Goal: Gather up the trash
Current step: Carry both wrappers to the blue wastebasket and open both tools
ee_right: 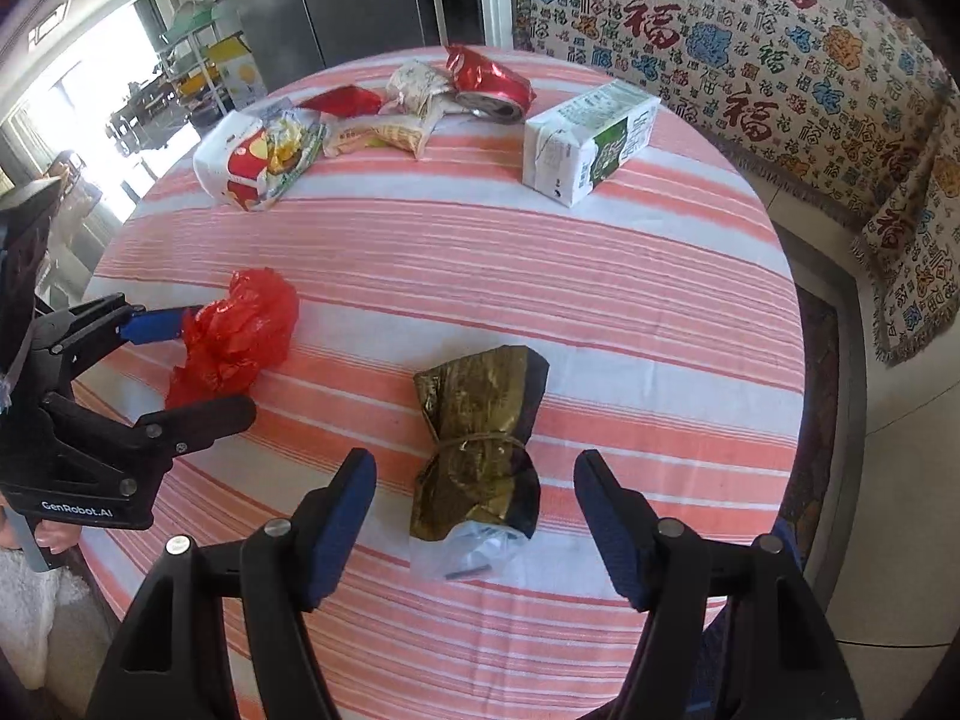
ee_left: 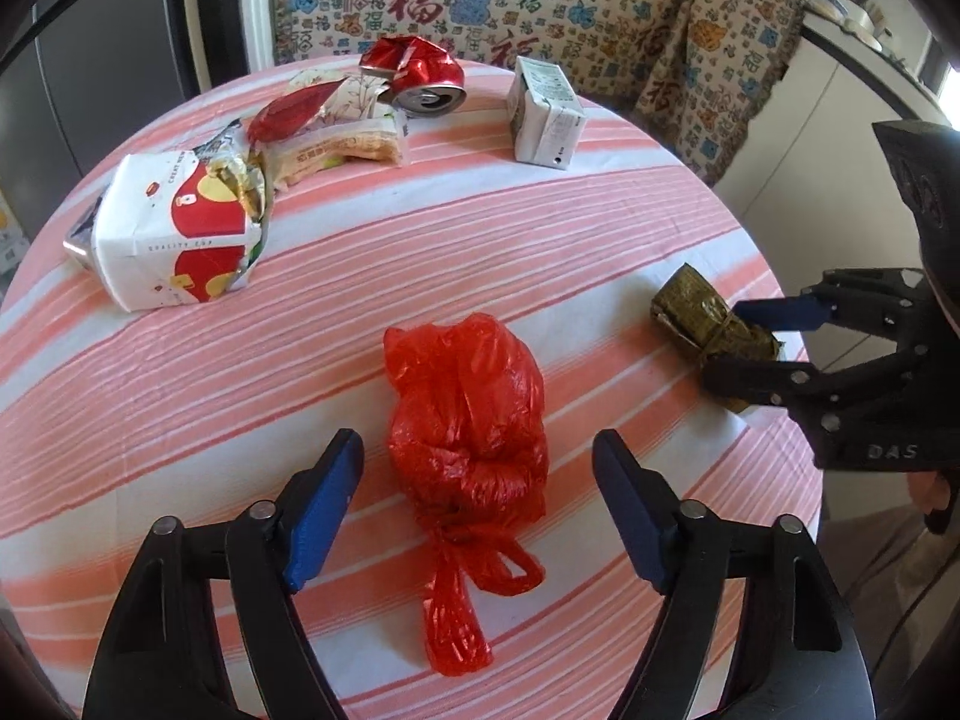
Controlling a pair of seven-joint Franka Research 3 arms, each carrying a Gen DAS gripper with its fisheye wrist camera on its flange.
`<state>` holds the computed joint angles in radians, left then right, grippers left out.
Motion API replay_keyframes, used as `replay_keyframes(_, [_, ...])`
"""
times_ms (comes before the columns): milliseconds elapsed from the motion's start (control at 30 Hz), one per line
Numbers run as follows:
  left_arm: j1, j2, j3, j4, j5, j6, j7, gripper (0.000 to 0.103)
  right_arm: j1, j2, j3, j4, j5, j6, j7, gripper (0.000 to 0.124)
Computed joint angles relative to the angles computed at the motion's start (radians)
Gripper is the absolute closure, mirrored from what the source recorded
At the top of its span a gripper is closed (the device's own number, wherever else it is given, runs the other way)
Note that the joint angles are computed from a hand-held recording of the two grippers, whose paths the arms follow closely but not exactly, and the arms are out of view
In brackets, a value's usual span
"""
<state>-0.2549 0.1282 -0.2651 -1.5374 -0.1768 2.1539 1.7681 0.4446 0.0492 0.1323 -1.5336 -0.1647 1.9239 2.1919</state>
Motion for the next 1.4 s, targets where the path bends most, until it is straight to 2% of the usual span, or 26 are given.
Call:
replay_keyframes(33, [-0.003,0.004,-0.002,0.007,0.009,-0.005,0.006,0.042,0.0,0.019,0.0,0.023,0.005,-0.024,-0.017,0.08])
replay_keyframes(67, [-0.005,0.005,-0.003,0.011,0.016,-0.009,0.008,0.056,0.002,0.033,0.0,0.042,0.003,-0.047,-0.031,0.085])
replay_keyframes(167, [0.0,-0.018,-0.003,-0.014,-0.009,0.018,0.018,0.058,0.01,0.013,-0.003,0.026,-0.01,-0.028,-0.018,0.091])
replay_keyframes(200, [0.001,-0.029,-0.002,-0.025,-0.018,0.028,0.022,0.058,0.011,-0.003,-0.002,0.01,-0.016,-0.015,-0.005,0.1])
replay_keyframes(367, [-0.005,-0.059,-0.002,-0.037,-0.062,0.053,0.029,0.059,-0.006,-0.094,0.009,-0.087,-0.043,0.038,0.071,0.1])
replay_keyframes(567, [-0.035,-0.05,-0.02,0.005,-0.101,0.036,0.035,0.059,-0.047,-0.187,0.028,-0.184,-0.046,0.085,0.134,0.1])
replay_keyframes(833, [-0.108,0.017,-0.072,0.103,-0.13,0.011,0.012,0.059,-0.147,-0.41,0.054,-0.374,-0.078,0.069,0.225,0.1])
replay_keyframes(1100, [-0.24,0.196,-0.132,0.313,-0.058,-0.024,-0.057,0.058,-0.278,-0.635,0.081,-0.597,-0.077,-0.001,0.314,0.1])
replay_keyframes(1400, [-0.405,0.444,-0.129,0.592,0.071,-0.098,-0.151,0.058,-0.363,-0.81,0.06,-0.831,-0.011,0.052,0.327,0.1])
